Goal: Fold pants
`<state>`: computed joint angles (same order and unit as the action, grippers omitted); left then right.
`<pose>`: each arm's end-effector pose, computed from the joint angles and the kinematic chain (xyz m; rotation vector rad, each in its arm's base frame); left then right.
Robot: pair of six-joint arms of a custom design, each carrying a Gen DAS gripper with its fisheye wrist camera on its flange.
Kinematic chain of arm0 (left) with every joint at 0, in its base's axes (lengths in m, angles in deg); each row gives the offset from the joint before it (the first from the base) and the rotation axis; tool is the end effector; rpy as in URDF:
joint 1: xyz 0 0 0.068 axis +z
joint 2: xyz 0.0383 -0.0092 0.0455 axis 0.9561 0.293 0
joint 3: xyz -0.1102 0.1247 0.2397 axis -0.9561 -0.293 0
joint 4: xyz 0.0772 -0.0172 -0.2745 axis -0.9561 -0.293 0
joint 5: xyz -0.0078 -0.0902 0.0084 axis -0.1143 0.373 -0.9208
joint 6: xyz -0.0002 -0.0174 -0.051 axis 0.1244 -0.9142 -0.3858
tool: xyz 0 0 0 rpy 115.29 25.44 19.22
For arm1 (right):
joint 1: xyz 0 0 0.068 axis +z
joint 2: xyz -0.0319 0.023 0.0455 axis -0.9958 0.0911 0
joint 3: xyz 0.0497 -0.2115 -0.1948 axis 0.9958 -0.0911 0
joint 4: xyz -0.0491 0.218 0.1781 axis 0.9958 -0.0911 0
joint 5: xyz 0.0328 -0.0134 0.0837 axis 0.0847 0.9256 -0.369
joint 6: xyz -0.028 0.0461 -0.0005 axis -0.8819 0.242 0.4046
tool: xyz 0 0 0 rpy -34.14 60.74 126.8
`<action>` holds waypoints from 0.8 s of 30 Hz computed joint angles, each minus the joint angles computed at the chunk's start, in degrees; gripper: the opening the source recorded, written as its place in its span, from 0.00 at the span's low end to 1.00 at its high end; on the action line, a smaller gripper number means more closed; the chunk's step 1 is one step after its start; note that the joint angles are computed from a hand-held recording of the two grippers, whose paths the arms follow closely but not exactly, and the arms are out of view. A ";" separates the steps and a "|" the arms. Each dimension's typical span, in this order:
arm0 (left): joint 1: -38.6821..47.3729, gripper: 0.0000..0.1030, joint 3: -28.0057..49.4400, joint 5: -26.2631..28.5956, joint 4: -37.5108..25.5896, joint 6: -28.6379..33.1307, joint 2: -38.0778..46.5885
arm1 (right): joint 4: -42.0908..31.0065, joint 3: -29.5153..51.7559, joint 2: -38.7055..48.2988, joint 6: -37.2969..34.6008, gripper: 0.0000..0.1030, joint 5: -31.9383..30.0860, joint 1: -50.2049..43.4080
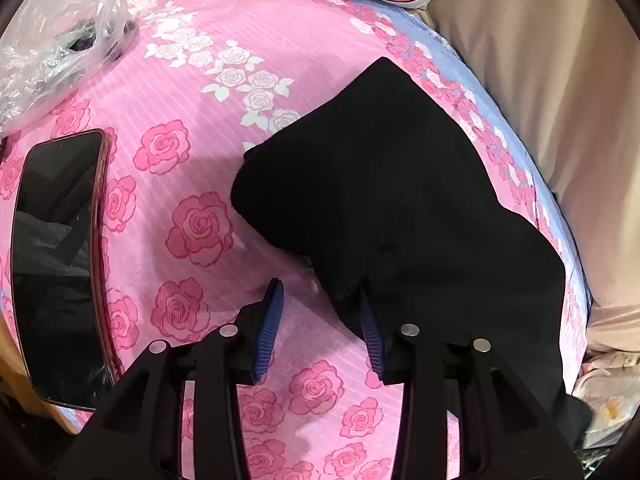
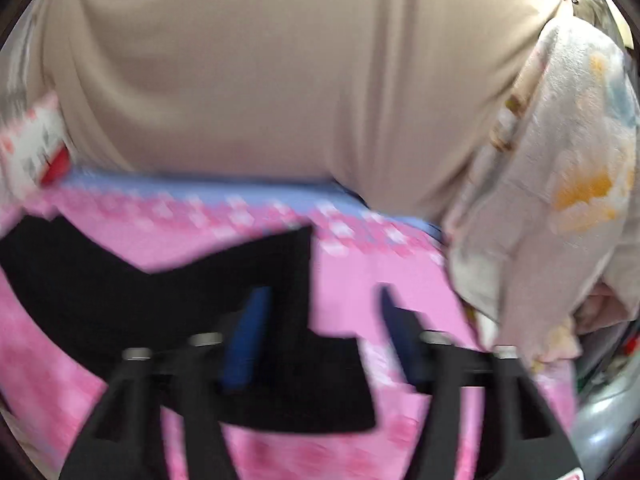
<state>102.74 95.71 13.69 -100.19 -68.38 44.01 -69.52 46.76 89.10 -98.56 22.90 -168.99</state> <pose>0.3115 0.1627 0.1503 -0.6699 2.6264 -0.4136 0.0407 -0.1690 0.2356 0.3011 2.1399 -0.5295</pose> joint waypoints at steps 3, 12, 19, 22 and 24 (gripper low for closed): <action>0.18 0.36 -0.70 0.09 0.82 0.62 -0.37 | 10.27 -2.30 17.14 -2.23 0.66 13.42 -3.19; -3.30 0.64 -2.21 -3.24 3.49 -1.05 -1.59 | -13.94 9.11 31.80 -4.02 0.62 -6.49 -10.74; -5.46 0.66 -2.46 -6.20 4.01 -1.64 -2.24 | 7.06 -0.21 28.97 11.54 0.09 8.34 6.24; -5.09 0.66 -2.11 -4.66 3.47 -1.91 -2.36 | 6.29 -0.42 17.85 11.65 0.08 9.73 8.22; -4.98 0.67 -2.56 -4.40 4.03 -1.34 -2.41 | 2.63 2.67 16.06 10.24 0.08 7.01 5.65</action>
<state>97.76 93.15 9.29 -96.16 -69.72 41.60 -66.90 49.43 105.16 -88.32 29.91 -163.34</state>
